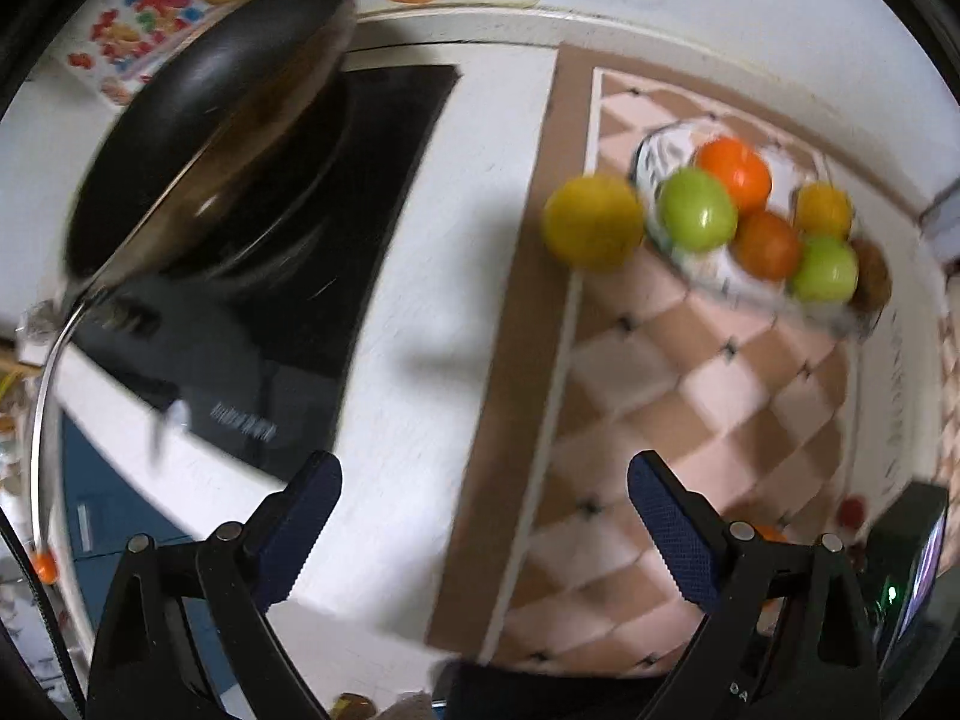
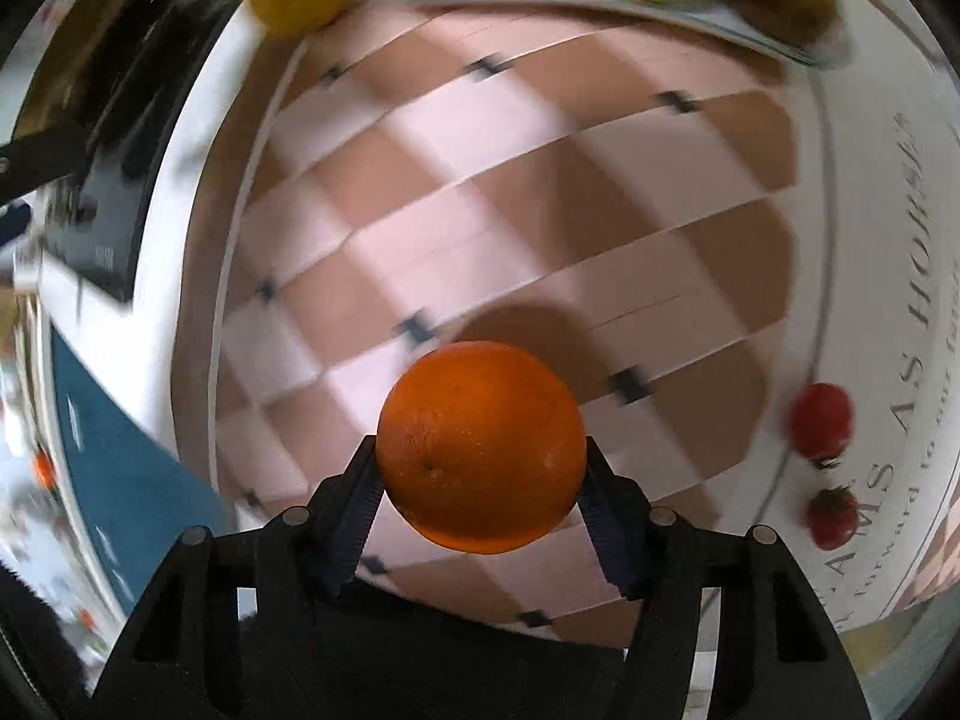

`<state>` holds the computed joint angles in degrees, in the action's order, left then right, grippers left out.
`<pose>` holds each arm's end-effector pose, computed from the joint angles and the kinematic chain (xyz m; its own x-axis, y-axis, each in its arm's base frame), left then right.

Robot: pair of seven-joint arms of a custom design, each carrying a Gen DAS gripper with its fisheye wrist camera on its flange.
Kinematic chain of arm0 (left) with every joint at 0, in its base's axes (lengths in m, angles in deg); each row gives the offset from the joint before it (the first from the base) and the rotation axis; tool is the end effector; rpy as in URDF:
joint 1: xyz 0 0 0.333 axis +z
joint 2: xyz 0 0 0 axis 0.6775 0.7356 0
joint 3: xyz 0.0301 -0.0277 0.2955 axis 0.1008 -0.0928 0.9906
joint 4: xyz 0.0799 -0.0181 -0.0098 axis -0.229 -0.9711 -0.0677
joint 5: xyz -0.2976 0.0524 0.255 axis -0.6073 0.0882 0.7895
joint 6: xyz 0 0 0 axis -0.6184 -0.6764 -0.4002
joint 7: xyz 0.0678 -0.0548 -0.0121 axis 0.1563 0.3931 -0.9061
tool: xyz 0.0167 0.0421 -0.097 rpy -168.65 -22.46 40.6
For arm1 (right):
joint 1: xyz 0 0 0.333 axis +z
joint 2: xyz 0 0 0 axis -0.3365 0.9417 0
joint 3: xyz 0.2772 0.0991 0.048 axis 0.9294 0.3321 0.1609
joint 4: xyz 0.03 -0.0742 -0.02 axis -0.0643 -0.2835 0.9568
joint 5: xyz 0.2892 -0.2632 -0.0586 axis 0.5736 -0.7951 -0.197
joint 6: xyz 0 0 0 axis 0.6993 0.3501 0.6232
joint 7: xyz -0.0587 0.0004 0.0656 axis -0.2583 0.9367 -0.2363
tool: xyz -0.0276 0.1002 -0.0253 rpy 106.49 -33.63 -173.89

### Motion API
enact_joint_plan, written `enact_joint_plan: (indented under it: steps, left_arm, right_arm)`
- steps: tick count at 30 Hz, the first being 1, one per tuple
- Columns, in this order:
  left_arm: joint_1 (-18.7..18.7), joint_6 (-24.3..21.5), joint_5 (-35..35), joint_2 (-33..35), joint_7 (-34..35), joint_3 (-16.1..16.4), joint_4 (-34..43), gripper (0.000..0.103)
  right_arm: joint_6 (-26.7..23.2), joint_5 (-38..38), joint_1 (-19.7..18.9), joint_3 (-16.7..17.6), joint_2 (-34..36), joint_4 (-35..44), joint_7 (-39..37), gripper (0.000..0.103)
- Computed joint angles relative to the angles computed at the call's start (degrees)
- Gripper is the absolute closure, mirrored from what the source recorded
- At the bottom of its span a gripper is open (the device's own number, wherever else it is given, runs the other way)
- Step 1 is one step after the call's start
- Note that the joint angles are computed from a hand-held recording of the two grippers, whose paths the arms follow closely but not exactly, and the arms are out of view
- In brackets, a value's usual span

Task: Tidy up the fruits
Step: 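Grasp the last orange with the right tool while the left tool moves toward the yellow citrus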

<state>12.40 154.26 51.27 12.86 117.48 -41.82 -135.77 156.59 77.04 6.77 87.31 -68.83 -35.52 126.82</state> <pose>0.5136 -0.4254 0.4185 0.1409 -0.9879 -0.0652 -0.9727 -0.1259 -0.1949 0.4694 0.3733 0.3598 0.1324 -0.9659 -0.2226 -0.9836 -0.1557 0.0906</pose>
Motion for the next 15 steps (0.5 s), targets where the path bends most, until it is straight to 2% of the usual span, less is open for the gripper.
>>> enact_joint_plan:
  steps: [4, 8, 10, 11, 13, 15]
  left_arm:
    - [3.56, 3.35, -6.24, 7.61, 3.78, 0.91, 8.63, 0.005]
    - [4.7, 2.4, -9.77, 15.4, 6.85, 2.17, 18.15, 0.005]
    - [5.86, 2.3, -12.97, 19.46, 9.59, 1.65, 22.69, 0.005]
    - [6.02, 1.96, -14.09, 20.79, 10.23, 1.71, 24.26, 0.005]
    - [7.2, 4.09, -17.55, 22.55, 11.93, 1.02, 25.1, 0.006]
    - [7.43, 5.69, -19.41, 23.28, 12.31, 1.11, 25.08, 0.011]
  right_arm:
    - [1.3, 0.65, -1.89, -1.6, -0.15, 0.04, 2.46, 0.038]
    - [1.72, 0.68, -3.36, -2.34, 0.64, 1.21, 4.23, 0.038]
    - [1.54, 0.41, -3.83, -2.42, 1.56, 2.3, 4.74, 0.038]
    - [1.39, 0.44, -4.0, -2.37, 2.1, 3.01, 5.0, 0.038]
    - [1.15, 0.84, -4.58, -2.29, 2.47, 3.67, 4.75, 0.038]
    - [0.9, 0.82, -4.78, -2.15, 3.11, 4.61, 4.66, 0.038]
